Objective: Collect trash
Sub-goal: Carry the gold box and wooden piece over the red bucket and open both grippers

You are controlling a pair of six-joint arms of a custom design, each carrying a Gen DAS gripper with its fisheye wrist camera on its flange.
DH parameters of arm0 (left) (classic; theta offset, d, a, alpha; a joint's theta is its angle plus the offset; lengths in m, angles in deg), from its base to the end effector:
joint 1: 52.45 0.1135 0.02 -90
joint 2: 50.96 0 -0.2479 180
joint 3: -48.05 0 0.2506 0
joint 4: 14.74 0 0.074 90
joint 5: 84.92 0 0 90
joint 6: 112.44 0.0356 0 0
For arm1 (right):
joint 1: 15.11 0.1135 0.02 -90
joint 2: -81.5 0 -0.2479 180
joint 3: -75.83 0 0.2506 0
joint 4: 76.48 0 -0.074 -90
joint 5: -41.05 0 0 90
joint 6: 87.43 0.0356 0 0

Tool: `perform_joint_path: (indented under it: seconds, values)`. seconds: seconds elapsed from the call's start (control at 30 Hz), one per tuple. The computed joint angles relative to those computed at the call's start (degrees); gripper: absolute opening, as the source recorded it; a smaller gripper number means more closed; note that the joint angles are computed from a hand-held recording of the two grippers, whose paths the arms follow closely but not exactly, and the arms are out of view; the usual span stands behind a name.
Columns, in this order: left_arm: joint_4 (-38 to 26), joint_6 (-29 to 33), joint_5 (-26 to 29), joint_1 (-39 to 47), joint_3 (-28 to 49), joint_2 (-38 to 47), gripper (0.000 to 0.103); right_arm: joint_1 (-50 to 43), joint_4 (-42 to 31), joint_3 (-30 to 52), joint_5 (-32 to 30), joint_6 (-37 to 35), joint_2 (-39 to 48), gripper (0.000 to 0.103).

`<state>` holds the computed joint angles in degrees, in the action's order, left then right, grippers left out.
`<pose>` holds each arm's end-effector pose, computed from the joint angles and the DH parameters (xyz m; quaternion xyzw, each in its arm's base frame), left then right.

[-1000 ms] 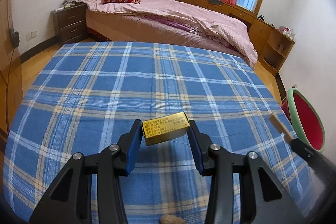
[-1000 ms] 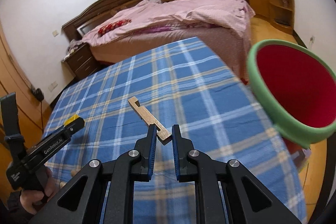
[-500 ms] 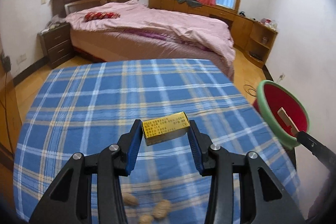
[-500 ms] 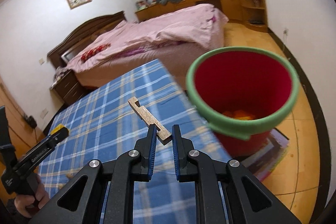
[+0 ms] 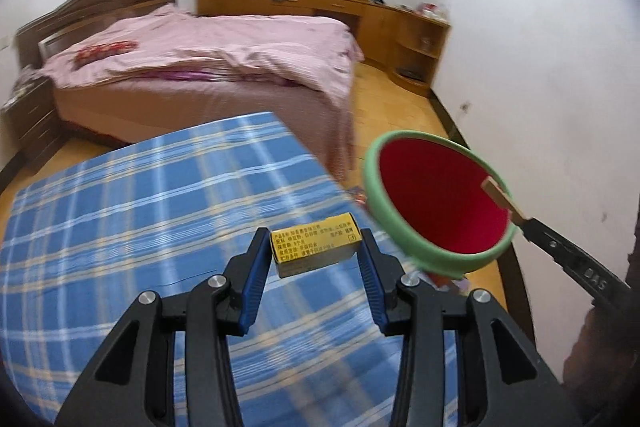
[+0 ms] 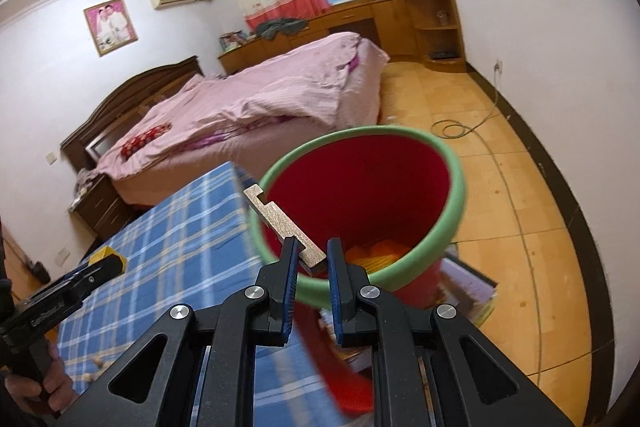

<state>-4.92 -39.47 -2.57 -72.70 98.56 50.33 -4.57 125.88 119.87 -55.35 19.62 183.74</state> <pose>0.2920 -0.1027 0.0908 -0.0022 0.9082 -0.0748 0.4118 0.2876 0.0575 0.0787 0.0251 0.8890 0.1566 0.4296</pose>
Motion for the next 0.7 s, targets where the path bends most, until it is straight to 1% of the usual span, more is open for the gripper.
perform_joint_path:
  seconds: [0.2, 0.4, 0.63, 0.67, 0.7]
  values:
    - [-3.8, 1.5, -0.2, -5.2, 12.1, 8.9, 0.044, -5.9, -0.3, 4.6, -3.3, -1.9, 5.8, 0.015]
    - [-8.0, 1.3, 0.9, -7.8, 24.7, 18.8, 0.044, -9.6, -1.6, 10.1, -6.1, -2.7, 12.2, 0.015]
    - [-10.7, 2.3, 2.8, -8.6, 33.6, 26.6, 0.044, -11.3, -1.9, 13.8, -8.3, -2.9, 16.9, 0.015]
    - [-11.5, 2.7, 2.9, -8.7, 34.7, 27.4, 0.045, -11.3, -1.8, 14.2, -8.3, -2.6, 17.3, 0.015]
    - [-12.2, 2.9, 2.9, -8.8, 35.5, 27.9, 0.05, -11.5, -1.7, 14.4, -8.6, -2.5, 17.7, 0.015]
